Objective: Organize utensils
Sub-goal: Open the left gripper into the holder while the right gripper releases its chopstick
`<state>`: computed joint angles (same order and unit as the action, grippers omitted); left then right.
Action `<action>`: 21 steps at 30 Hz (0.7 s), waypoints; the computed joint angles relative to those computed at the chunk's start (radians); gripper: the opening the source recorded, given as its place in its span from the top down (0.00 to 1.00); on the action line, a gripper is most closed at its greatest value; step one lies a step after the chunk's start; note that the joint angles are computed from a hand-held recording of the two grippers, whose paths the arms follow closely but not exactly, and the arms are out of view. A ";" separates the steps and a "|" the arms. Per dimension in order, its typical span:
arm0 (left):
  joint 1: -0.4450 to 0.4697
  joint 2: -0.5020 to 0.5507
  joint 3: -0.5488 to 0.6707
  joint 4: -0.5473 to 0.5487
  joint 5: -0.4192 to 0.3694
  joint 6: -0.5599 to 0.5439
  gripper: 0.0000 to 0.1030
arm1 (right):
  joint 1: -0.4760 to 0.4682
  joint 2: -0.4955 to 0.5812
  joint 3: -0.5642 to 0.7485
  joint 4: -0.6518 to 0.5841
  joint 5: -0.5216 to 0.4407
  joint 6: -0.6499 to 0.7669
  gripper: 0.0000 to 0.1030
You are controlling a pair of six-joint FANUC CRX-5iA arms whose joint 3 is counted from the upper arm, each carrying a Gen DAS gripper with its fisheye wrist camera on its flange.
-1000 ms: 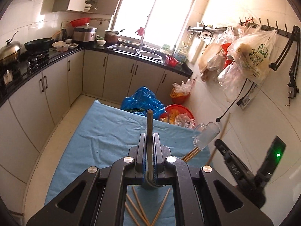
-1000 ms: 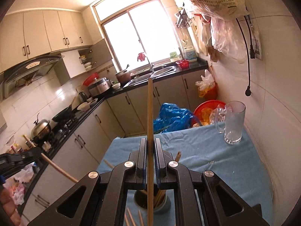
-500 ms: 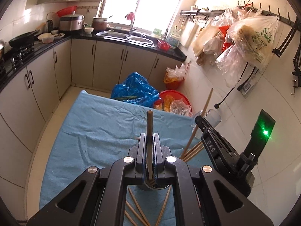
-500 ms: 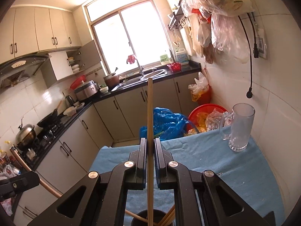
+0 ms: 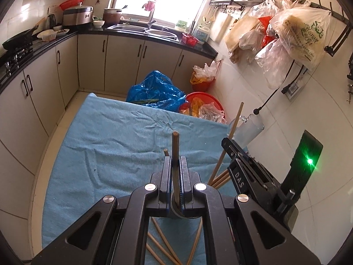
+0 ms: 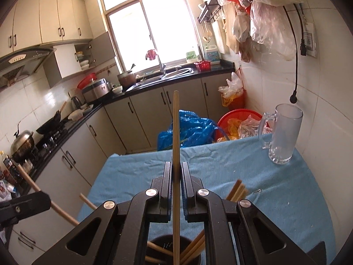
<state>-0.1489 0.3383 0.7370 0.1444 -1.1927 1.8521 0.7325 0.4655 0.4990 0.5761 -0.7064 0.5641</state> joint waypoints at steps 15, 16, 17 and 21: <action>-0.006 0.008 0.017 -0.007 -0.023 0.033 0.83 | 0.002 -0.087 -0.058 -0.060 -0.001 0.046 0.78; -0.008 0.004 0.018 -0.014 -0.021 0.040 0.82 | 0.003 -0.098 -0.067 -0.050 0.002 0.037 0.78; -0.009 -0.001 0.018 -0.017 -0.018 0.046 0.81 | 0.002 -0.112 -0.077 -0.043 0.003 0.030 0.76; -0.012 -0.044 -0.012 -0.052 0.005 0.070 0.63 | 0.004 -0.186 -0.153 0.013 0.018 -0.016 0.57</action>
